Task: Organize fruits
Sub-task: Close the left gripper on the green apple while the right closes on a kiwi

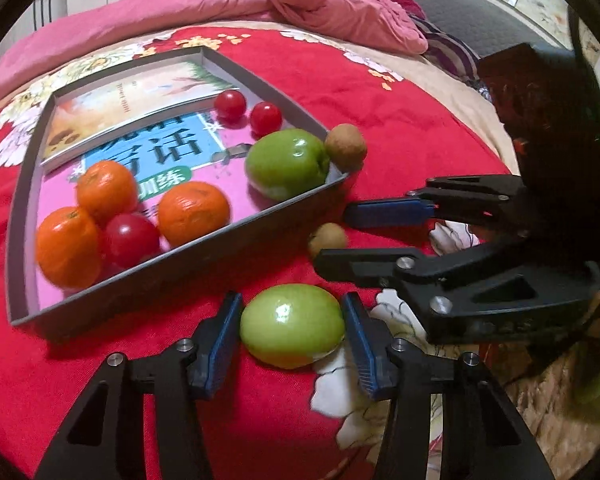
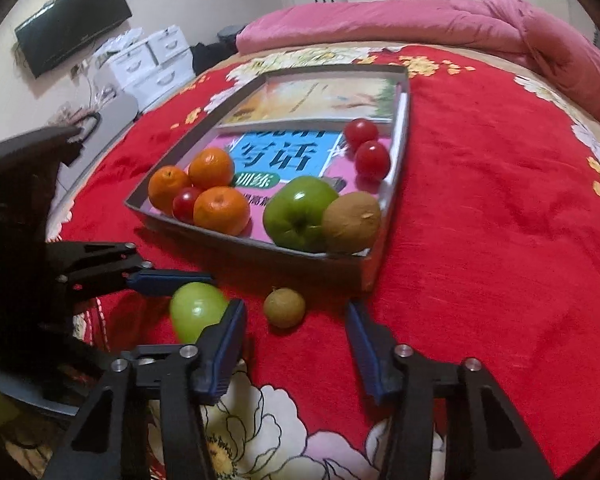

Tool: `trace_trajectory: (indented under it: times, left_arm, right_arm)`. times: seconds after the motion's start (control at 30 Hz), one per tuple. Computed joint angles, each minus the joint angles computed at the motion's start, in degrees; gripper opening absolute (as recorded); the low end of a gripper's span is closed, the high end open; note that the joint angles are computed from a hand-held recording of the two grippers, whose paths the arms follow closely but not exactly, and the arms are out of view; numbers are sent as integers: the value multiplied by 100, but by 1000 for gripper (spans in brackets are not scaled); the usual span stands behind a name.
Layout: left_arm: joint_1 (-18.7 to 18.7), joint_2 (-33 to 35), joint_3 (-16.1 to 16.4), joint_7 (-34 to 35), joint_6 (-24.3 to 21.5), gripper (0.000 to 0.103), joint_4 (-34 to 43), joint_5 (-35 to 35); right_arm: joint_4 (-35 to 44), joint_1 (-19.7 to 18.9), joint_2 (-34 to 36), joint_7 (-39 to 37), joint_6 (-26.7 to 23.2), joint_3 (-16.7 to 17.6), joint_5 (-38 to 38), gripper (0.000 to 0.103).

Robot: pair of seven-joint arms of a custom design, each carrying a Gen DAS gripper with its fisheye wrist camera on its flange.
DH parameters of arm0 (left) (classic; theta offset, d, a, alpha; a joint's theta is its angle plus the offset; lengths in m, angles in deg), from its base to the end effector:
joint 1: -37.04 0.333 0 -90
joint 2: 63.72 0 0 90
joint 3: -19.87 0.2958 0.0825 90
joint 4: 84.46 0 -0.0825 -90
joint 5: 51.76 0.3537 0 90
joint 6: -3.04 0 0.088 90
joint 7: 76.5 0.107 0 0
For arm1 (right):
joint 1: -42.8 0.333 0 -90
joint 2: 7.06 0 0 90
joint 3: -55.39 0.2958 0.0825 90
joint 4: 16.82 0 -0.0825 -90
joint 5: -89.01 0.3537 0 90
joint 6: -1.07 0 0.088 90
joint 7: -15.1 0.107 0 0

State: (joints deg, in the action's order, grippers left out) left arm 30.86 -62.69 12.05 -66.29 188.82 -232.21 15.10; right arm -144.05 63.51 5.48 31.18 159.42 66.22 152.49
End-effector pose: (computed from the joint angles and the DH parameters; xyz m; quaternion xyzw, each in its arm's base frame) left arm 0.3908 -0.1907 0.3044 -0.6613 0.6911 -0.2694 0.1115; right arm 0.4770 0.2471 0.2991 -0.8860 0.3392 -0.0029 0.3162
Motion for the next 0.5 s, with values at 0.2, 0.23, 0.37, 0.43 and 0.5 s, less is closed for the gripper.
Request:
trace_trajectory:
  times: [0.2,0.23,0.37,0.43,0.5]
  left_arm:
    - [156,-181,-18,-588,-32,53,-106,493]
    - [184,-200,-41,-704,-49,53,-105,586]
    - [268,-359,-101,-746,-70,53,-209,545]
    - [344,-495,-153,-812,-89,53,-274,552]
    - [489,-663,-219,-987,-53,53,-337,674]
  right_arm:
    - [-59,170,88,-397,500,145,31,23]
    - [-113,205,76,-588,694,207,114,23]
    - [-237,167,-94,-1096,696,308,573,23]
    - [-284,130,-236,-1501,574,322,1042,23]
    - [-331,125,-414,-2002,391,279,1592,23]
